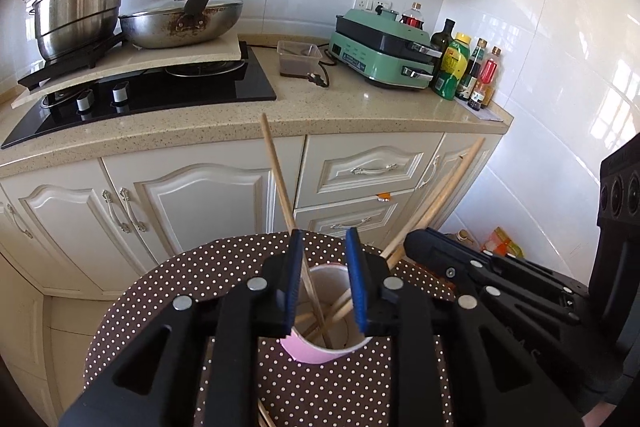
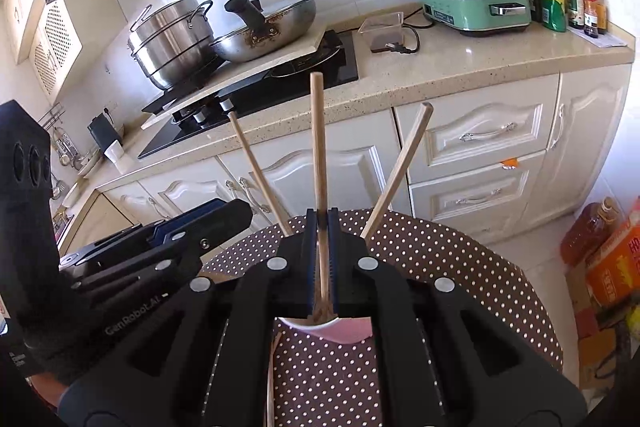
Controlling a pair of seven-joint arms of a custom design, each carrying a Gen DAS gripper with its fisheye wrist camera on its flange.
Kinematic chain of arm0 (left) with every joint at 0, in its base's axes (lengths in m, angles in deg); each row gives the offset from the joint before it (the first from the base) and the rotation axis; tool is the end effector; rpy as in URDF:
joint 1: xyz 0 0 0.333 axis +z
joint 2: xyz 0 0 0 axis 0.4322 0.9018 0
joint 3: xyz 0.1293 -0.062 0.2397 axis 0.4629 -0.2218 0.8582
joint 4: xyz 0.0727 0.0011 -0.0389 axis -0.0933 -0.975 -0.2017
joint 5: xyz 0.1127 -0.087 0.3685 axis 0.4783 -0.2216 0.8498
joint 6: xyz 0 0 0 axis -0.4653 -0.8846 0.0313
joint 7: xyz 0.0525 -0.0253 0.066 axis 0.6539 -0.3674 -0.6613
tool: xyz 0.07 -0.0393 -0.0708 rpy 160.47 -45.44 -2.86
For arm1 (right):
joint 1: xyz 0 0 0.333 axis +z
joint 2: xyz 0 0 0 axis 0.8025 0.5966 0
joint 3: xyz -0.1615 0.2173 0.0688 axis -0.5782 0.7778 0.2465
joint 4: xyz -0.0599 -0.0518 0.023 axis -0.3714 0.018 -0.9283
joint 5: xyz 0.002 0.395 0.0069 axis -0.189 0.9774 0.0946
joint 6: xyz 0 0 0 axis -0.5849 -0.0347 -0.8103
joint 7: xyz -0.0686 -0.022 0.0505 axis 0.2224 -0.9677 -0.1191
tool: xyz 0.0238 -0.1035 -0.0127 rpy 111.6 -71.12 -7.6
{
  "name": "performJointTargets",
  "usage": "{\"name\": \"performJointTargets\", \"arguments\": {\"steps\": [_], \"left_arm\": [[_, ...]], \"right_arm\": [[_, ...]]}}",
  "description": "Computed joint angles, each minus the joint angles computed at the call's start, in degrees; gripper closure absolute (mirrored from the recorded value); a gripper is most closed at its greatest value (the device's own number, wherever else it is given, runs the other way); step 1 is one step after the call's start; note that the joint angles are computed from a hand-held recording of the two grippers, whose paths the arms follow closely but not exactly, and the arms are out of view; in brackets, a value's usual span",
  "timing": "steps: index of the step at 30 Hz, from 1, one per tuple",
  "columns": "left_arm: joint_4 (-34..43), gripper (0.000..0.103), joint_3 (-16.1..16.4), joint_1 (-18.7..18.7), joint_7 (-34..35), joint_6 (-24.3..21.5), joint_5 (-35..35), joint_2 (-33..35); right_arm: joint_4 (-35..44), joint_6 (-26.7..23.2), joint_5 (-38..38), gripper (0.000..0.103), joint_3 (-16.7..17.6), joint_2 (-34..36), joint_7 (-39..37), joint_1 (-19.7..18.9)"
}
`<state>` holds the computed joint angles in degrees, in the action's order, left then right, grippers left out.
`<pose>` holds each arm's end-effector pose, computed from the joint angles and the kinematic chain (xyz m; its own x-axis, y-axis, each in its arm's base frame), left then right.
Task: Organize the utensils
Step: 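Lower chopsticks into the pink cup and open the left gripper while the right opens, then move both grippers down to the chopstick pile beside the pink cup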
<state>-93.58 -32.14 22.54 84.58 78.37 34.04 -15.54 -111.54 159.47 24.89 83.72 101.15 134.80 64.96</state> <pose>0.6686 -0.1373 0.5240 -0.0081 -0.9825 0.1861 -0.6674 -0.1332 -0.7327 0.6848 0.2243 0.4790 0.4194 -0.8368 -0.3519 -0.6741 -0.0275 -0.7381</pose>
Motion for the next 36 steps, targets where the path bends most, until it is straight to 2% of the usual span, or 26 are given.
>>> {"name": "performJointTargets", "arguments": {"steps": [4, 9, 11, 17, 29, 36], "left_arm": [[-2.91, 0.077, -0.13, 0.3, 0.33, 0.16, -0.53, -2.82], [-6.37, 0.067, 0.1, 0.47, 0.48, -0.06, -1.13, -6.46], [-7.69, 0.065, 0.24, 0.53, 0.62, 0.09, -1.26, -7.84], [-12.23, 0.065, 0.85, 0.86, 1.4, 0.63, -2.44, -12.48], [-21.69, 0.064, 2.81, 0.76, 4.63, 0.42, -6.19, -21.12], [-27.6, 0.064, 5.02, 1.1, 5.45, -3.04, -10.24, -24.33]], "right_arm": [[-2.38, 0.44, -0.46, 0.096, -0.37, -2.01, 0.97, 0.59], [-4.47, 0.2, -2.21, 0.096, -1.44, -3.76, 4.17, 1.71], [-5.67, 0.74, -3.33, 0.092, -1.93, -4.65, 5.64, 2.3], [-9.78, 2.8, -3.83, 0.079, -1.86, -7.88, 6.93, 2.89], [-18.22, 4.55, -3.0, 0.079, -2.06, -15.31, 7.14, 4.99], [-23.13, 3.02, -3.41, 0.079, -2.78, -18.31, 8.3, 6.21]]}}
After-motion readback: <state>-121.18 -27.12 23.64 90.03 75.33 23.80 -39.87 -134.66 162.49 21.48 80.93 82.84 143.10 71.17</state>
